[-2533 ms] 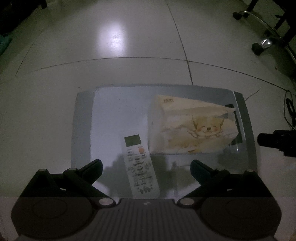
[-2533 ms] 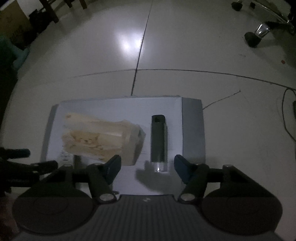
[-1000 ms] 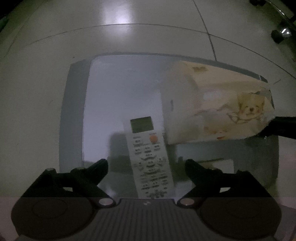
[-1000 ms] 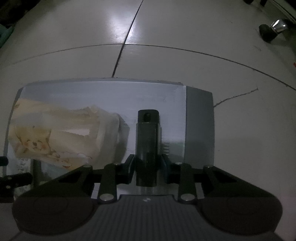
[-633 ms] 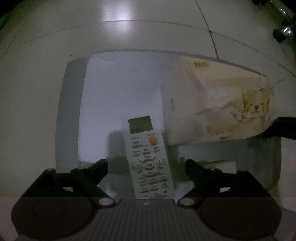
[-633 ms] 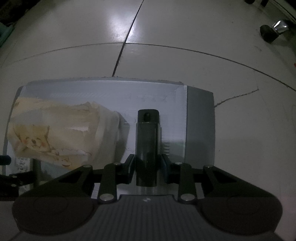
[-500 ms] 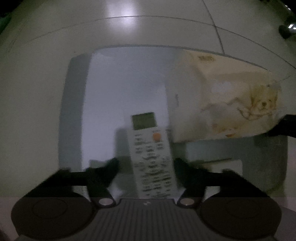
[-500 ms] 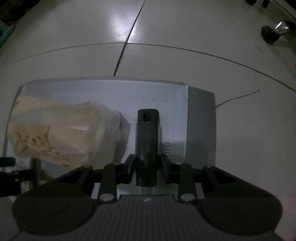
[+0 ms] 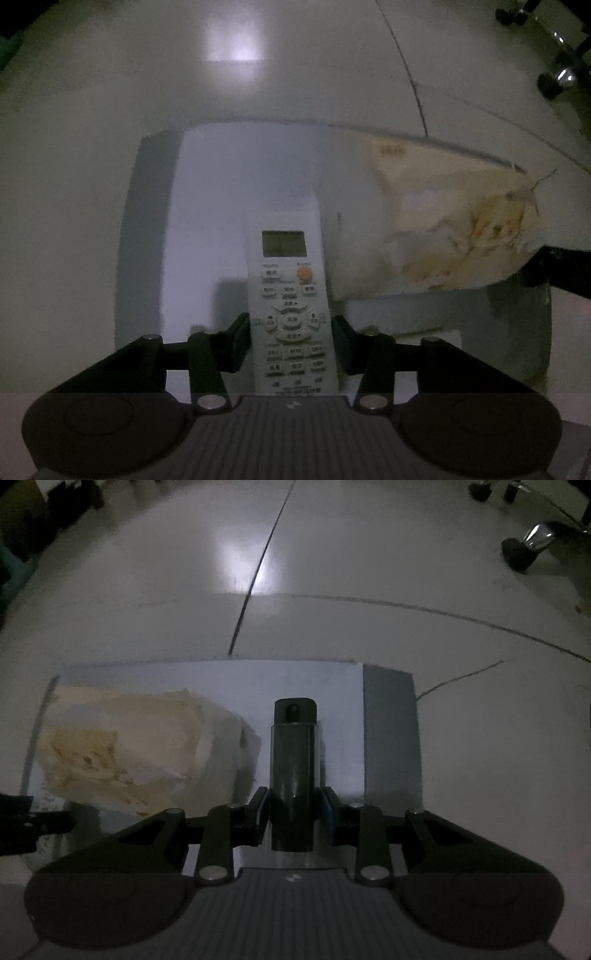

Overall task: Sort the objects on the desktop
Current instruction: 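Close the left tool on the remote while the right tool grasps and lifts the black cylinder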

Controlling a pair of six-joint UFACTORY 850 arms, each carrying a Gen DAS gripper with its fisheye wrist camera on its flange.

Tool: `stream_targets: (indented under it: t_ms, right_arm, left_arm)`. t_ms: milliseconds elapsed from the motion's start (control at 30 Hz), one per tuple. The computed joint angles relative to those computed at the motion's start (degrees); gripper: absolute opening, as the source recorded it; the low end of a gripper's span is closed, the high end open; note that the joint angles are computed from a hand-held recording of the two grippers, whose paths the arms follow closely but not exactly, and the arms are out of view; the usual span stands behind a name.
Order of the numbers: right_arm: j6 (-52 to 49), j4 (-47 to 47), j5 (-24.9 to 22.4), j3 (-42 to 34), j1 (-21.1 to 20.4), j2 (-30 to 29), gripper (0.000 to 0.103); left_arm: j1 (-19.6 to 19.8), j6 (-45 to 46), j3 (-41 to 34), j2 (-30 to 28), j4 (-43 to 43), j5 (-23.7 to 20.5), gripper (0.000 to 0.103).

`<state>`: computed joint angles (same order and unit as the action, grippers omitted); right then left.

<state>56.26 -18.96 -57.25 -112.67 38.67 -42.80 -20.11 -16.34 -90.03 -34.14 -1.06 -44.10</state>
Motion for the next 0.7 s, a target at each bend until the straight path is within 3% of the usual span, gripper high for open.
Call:
stream_targets:
  t_ms: [200,400,600,700]
  right_arm:
    - [3.93,-6.18,7.8,6.06,2.13,6.36,0.032]
    - [15.89,-25.73,13.66,8.94,6.73,9.7,0.032]
    - [25.8,-39.22,13.45,12.36,11.06,13.68,0.032]
    - [29.35,-43.16,12.71,13.15,13.75,15.12,0.032]
  left_arm:
    - [-0.14,-1.89,1.87,4.41,4.28,3.69,0.04]
    - [0.13,-7.45,7.93,12.4,7.77,9.06,0.04]
    - [0.58,-10.09,11.73,18.26,11.78,9.61,0.04]
    - [0.07,-12.4,16.61,24.0,13.77,11.33,0.04]
